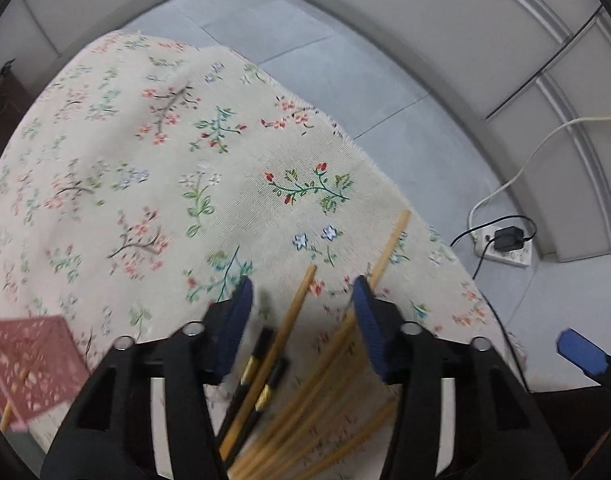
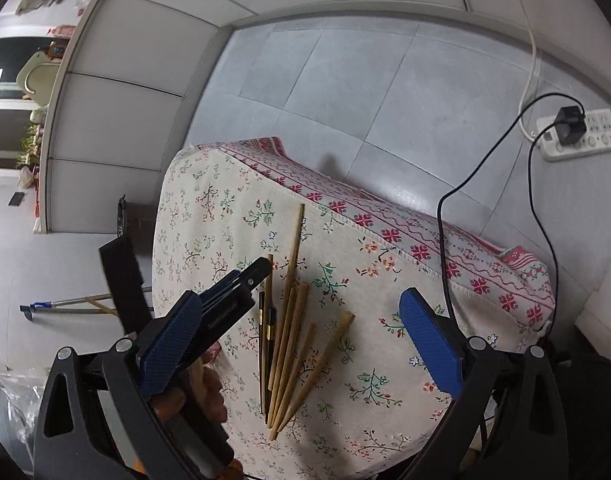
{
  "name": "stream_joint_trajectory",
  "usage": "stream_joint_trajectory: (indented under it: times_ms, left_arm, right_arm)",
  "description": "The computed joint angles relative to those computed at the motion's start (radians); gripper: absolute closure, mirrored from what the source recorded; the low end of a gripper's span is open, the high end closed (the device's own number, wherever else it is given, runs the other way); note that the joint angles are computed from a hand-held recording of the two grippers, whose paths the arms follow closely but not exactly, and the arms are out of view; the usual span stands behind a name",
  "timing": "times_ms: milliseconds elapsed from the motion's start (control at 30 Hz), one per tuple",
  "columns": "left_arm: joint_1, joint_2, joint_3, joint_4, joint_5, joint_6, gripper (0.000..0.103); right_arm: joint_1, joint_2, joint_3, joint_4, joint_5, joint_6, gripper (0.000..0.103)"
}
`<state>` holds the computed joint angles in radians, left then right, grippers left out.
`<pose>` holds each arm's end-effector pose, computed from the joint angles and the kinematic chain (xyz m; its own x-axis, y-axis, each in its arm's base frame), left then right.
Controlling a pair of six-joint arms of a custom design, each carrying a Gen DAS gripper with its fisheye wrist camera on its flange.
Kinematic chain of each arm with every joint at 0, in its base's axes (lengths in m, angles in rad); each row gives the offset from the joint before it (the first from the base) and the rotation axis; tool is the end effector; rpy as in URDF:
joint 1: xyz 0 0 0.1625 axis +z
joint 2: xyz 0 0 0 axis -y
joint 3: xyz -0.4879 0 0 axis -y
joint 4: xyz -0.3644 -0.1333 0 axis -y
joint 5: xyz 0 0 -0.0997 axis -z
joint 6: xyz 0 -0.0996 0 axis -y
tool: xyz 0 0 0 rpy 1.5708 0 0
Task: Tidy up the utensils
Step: 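Grasp a chopstick with the left tool while the right tool grasps another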
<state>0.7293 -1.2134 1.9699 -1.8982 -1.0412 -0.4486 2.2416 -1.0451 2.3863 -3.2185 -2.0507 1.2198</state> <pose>-0.2435 -0.4638 0.2498 -0.6710 0.4432 -0.5944 0.4295 0.8858 0.1756 0.3478 -0.2978 0.1755 -0.8252 0.5492 -0.1320 0.5300 0.6721 -0.5171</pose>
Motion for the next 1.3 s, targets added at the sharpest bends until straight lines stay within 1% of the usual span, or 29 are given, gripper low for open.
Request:
stream_joint_trajectory:
  times_ms: [33, 67, 133, 167, 200, 267, 367, 467, 600, 667, 733, 800, 833, 900, 933, 1000, 1033, 1067, 1100, 1133, 1167, 1200, 1267, 1300]
  left_arm:
    - [0.005, 0.008, 0.000, -0.004, -0.004, 0.007, 0.066]
    - [0.010, 0.017, 0.001, -0.009, -0.008, 0.015, 0.071]
    - [0.007, 0.026, 0.012, -0.024, 0.007, 0.031, 0.076]
    - [0.003, 0.026, 0.016, -0.026, 0.016, 0.034, 0.082]
    - [0.003, 0.029, 0.011, -0.014, 0.022, 0.026, 0.090]
    - [0.008, 0.027, 0.012, -0.020, 0.020, 0.034, 0.095]
    - [0.006, 0.013, 0.030, -0.047, 0.030, 0.050, 0.096]
    - [-0.014, -0.014, 0.049, -0.061, 0.050, 0.041, 0.096]
    - [-0.060, -0.098, 0.059, -0.057, 0.066, 0.024, 0.096]
    - [-0.092, -0.152, 0.064, -0.047, 0.085, 0.008, 0.096]
    - [-0.123, -0.200, 0.068, -0.035, 0.110, -0.011, 0.096]
    - [-0.163, -0.247, 0.070, -0.011, 0.148, -0.040, 0.097]
    - [-0.181, -0.264, 0.071, -0.001, 0.161, -0.055, 0.097]
    - [-0.217, -0.304, 0.068, 0.027, 0.186, -0.078, 0.097]
    - [-0.235, -0.313, 0.066, 0.034, 0.196, -0.088, 0.097]
    - [-0.270, -0.343, 0.063, 0.063, 0.220, -0.110, 0.098]
    - [-0.282, -0.357, 0.060, 0.080, 0.227, -0.117, 0.098]
    - [-0.294, -0.366, 0.060, 0.086, 0.232, -0.122, 0.098]
    - [-0.306, -0.378, 0.057, 0.096, 0.237, -0.127, 0.098]
    - [-0.314, -0.387, 0.054, 0.106, 0.241, -0.130, 0.098]
    - [-0.324, -0.395, 0.053, 0.111, 0.247, -0.135, 0.098]
    - [-0.331, -0.402, 0.050, 0.117, 0.253, -0.137, 0.098]
    - [-0.340, -0.416, 0.047, 0.130, 0.259, -0.146, 0.099]
    - [-0.345, -0.423, 0.046, 0.135, 0.265, -0.153, 0.099]
  right_arm:
    - [-0.004, 0.000, 0.000, 0.001, 0.003, 0.001, 0.007]
    - [-0.008, 0.000, 0.001, 0.003, 0.003, 0.003, 0.007]
    - [-0.014, -0.001, -0.003, 0.013, 0.003, 0.006, 0.007]
    - [-0.019, -0.002, -0.003, 0.017, 0.003, 0.008, 0.007]
    - [-0.022, -0.001, -0.004, 0.018, 0.002, 0.010, 0.007]
    - [-0.029, 0.003, -0.008, 0.025, -0.002, 0.013, 0.007]
    - [-0.040, 0.016, -0.026, 0.044, -0.003, 0.004, 0.007]
    - [-0.051, 0.036, -0.065, 0.086, -0.007, -0.025, 0.007]
    - [-0.049, 0.069, -0.132, 0.191, -0.078, -0.060, 0.007]
    - [-0.062, 0.097, -0.166, 0.236, -0.068, -0.082, 0.007]
    - [-0.079, 0.126, -0.193, 0.268, -0.037, -0.097, 0.012]
    - [-0.089, 0.154, -0.227, 0.306, -0.016, -0.113, 0.025]
    - [-0.094, 0.171, -0.250, 0.333, -0.010, -0.121, 0.027]
    - [-0.096, 0.197, -0.287, 0.381, -0.016, -0.116, 0.033]
    - [-0.099, 0.210, -0.305, 0.408, -0.019, -0.106, 0.034]
    - [-0.097, 0.236, -0.347, 0.466, -0.054, -0.092, 0.035]
    - [-0.093, 0.245, -0.368, 0.496, -0.074, -0.088, 0.037]
    - [-0.090, 0.253, -0.385, 0.525, -0.088, -0.086, 0.046]
    - [-0.083, 0.263, -0.413, 0.581, -0.117, -0.080, 0.057]
    - [-0.078, 0.271, -0.430, 0.615, -0.140, -0.070, 0.062]
    - [-0.070, 0.279, -0.443, 0.652, -0.173, -0.045, 0.073]
    - [-0.065, 0.287, -0.452, 0.671, -0.193, -0.033, 0.082]
    - [-0.049, 0.305, -0.467, 0.700, -0.244, -0.023, 0.090]
    - [-0.046, 0.306, -0.460, 0.685, -0.253, -0.024, 0.091]
